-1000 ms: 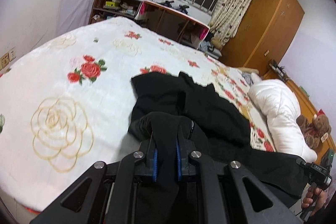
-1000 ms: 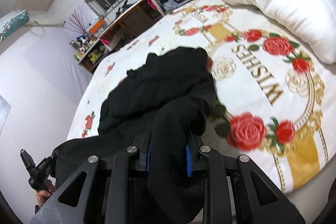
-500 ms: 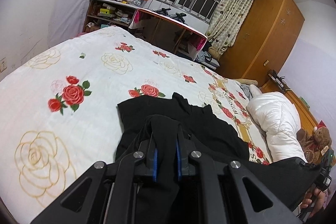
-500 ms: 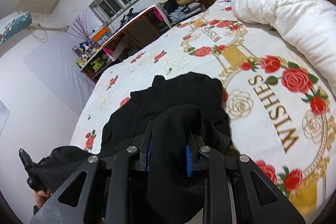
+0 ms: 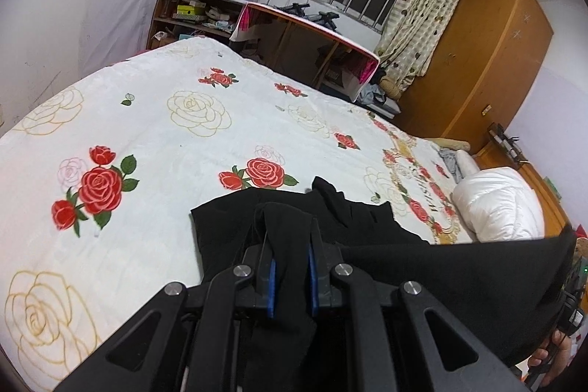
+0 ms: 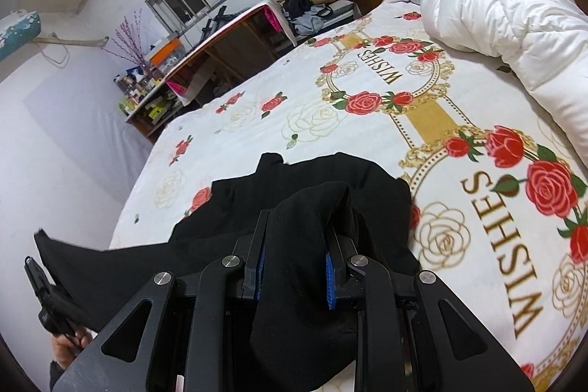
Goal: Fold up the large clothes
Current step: 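Lift the hem with both grippers and carry it over the coat body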
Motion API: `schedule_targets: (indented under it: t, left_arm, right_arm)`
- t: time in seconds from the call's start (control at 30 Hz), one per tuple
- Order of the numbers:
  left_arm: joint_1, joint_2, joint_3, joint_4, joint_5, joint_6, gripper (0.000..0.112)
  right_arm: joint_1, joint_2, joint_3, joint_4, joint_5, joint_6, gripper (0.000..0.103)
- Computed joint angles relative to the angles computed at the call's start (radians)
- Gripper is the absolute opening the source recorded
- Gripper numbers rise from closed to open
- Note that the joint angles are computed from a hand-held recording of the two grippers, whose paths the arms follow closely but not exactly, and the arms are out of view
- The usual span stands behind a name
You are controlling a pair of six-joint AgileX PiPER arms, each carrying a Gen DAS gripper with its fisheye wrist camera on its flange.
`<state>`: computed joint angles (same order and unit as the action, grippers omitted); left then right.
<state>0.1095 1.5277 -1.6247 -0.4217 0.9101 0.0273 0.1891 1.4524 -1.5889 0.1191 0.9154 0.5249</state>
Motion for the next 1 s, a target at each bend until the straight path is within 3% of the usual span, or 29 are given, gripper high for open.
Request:
schedule_targets:
  t: [0.23, 0.47, 0.57, 0.77, 0.87, 0.9, 0.93, 1.0]
  left_arm:
    - [-0.059, 0.177, -0.149, 0.098, 0.011, -0.089, 0.014]
    - [-0.078, 0.376, -0.329, 0.141, 0.076, -0.127, 0.015]
    - [-0.077, 0.453, -0.404, 0.14, 0.115, -0.131, 0.016]
    - [-0.036, 0.553, -0.54, 0.065, 0.221, -0.13, 0.019]
    - [-0.009, 0.566, -0.579, 0.014, 0.252, -0.121, 0.022]
    - [0.002, 0.566, -0.587, -0.006, 0.261, -0.12, 0.027]
    - [0.013, 0.551, -0.572, -0.024, 0.24, -0.111, 0.042]
    - [0.029, 0.506, -0.529, -0.034, 0.161, -0.094, 0.063]
  right_arm:
    - [-0.042, 0.184, -0.126, 0.055, 0.018, -0.021, 0.024]
    - [-0.081, 0.378, -0.271, 0.122, 0.071, -0.05, 0.029]
    - [-0.096, 0.424, -0.295, 0.15, 0.056, -0.063, 0.035]
    - [-0.122, 0.443, -0.301, 0.215, -0.01, -0.115, 0.068]
    - [-0.13, 0.429, -0.309, 0.22, -0.037, -0.134, 0.075]
    - [-0.134, 0.415, -0.3, 0.223, -0.054, -0.148, 0.076]
    - [-0.134, 0.412, -0.304, 0.215, -0.065, -0.153, 0.076]
    - [-0.139, 0.386, -0.286, 0.213, -0.1, -0.18, 0.076]
